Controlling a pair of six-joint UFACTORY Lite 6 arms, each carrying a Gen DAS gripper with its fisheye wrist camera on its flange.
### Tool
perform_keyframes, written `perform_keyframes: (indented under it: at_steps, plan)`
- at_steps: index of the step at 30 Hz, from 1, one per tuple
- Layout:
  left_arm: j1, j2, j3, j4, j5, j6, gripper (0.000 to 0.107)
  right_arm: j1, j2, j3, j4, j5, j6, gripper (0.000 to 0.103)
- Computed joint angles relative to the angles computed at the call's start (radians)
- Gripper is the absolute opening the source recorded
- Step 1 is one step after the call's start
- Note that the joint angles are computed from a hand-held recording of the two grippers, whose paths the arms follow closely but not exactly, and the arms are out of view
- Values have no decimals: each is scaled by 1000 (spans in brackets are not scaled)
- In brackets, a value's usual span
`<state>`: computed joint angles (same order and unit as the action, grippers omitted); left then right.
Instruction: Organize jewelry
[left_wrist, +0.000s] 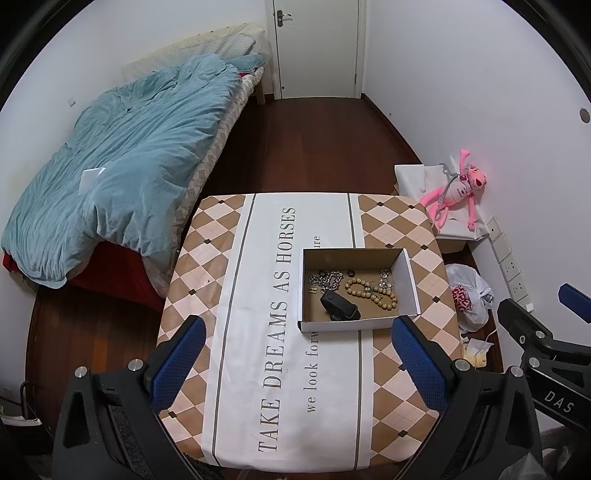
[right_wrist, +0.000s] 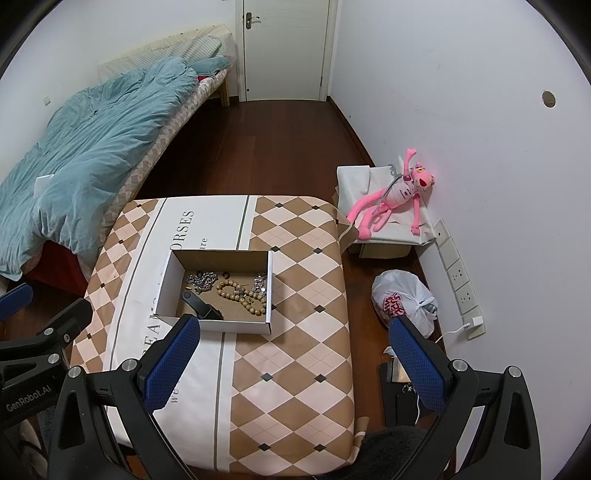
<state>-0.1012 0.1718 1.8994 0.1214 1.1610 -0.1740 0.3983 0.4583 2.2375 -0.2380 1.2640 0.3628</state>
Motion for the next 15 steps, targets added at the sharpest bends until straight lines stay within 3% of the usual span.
perform_keyframes:
  at_steps: [15]
  plan:
    - [1,3,12,3,4,-4,103,-4,4,13,4,5,-4,103]
